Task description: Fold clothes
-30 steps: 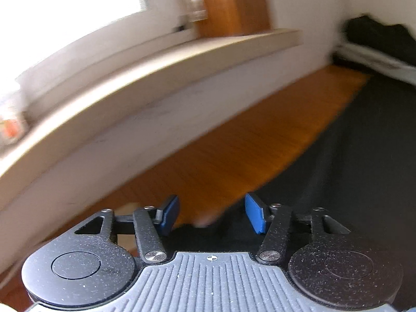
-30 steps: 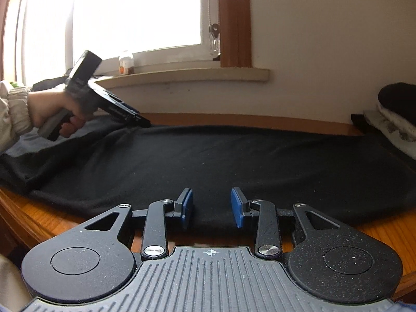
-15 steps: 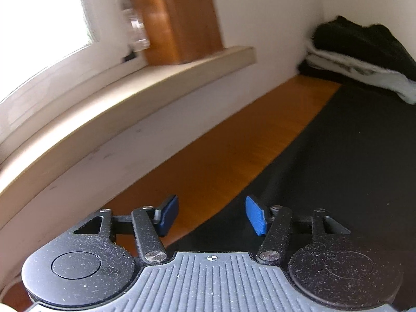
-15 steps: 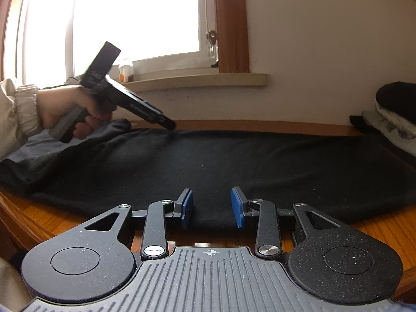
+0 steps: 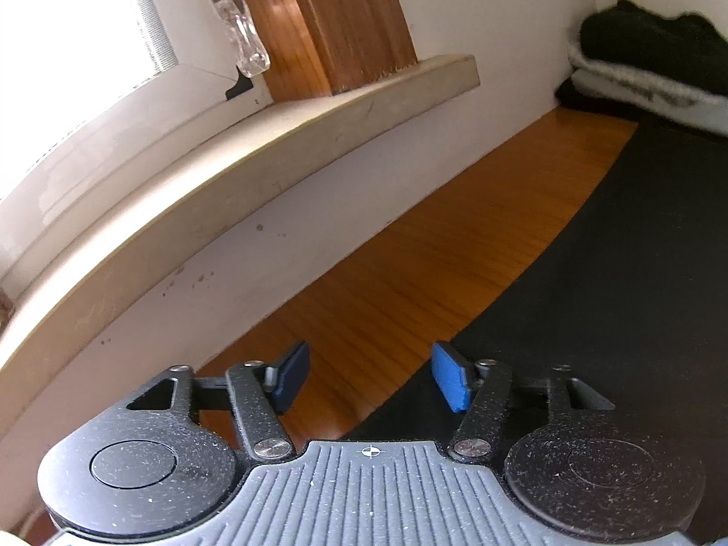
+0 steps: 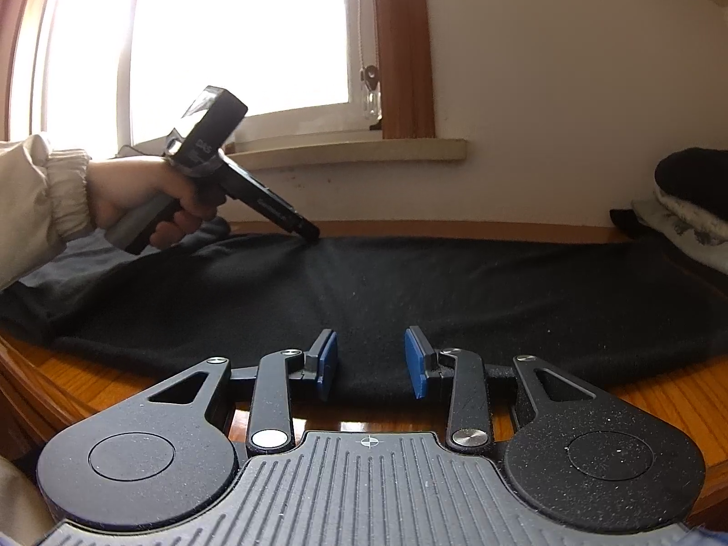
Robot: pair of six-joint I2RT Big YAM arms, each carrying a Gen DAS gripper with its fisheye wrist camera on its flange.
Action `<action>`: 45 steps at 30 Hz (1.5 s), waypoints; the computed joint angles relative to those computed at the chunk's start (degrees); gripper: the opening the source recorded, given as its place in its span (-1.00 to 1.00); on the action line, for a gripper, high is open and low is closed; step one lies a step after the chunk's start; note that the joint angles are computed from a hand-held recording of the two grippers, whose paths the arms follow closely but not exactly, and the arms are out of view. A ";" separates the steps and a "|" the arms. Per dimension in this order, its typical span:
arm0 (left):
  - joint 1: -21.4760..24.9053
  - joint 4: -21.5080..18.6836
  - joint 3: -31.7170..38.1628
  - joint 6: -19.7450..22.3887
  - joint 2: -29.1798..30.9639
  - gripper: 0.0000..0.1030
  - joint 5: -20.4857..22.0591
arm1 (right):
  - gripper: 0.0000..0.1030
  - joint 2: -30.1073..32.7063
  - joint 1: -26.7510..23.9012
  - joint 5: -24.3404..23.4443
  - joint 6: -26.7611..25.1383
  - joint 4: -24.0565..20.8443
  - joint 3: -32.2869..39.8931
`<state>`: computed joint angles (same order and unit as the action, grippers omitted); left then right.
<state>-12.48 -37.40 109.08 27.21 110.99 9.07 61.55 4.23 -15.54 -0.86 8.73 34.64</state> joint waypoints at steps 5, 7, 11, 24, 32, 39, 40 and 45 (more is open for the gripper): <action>1.77 -0.17 -4.72 -2.63 -4.02 0.54 6.41 | -0.33 0.27 0.31 0.70 0.59 1.95 -0.59; 2.71 0.74 -6.55 -2.95 -5.63 0.57 7.35 | -0.33 0.31 0.39 0.95 0.56 2.28 -0.67; 4.67 2.05 -7.95 -3.77 -6.79 0.62 7.72 | -0.33 0.63 0.28 0.73 0.68 3.11 -0.77; 6.54 2.41 -8.37 -6.60 -4.23 0.68 10.41 | -0.31 -0.34 0.84 1.94 0.14 -2.50 1.36; 6.82 3.15 -9.41 -7.13 -4.86 0.72 10.78 | 0.01 0.15 -10.19 7.62 6.96 -10.95 6.57; 6.74 3.50 -9.61 -6.92 -4.91 0.72 10.49 | -0.01 7.00 -19.46 12.69 8.24 -16.69 13.64; 6.77 3.45 -9.54 -6.90 -4.87 0.72 10.57 | -0.01 8.01 -20.04 12.99 8.05 -17.55 14.60; 6.94 3.23 -9.30 -6.95 -4.74 0.73 10.92 | -0.01 11.56 -19.65 15.01 8.67 -17.15 17.35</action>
<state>-5.54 -34.17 99.78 20.26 106.24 19.98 73.11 -15.43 -0.53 7.81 -8.42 52.00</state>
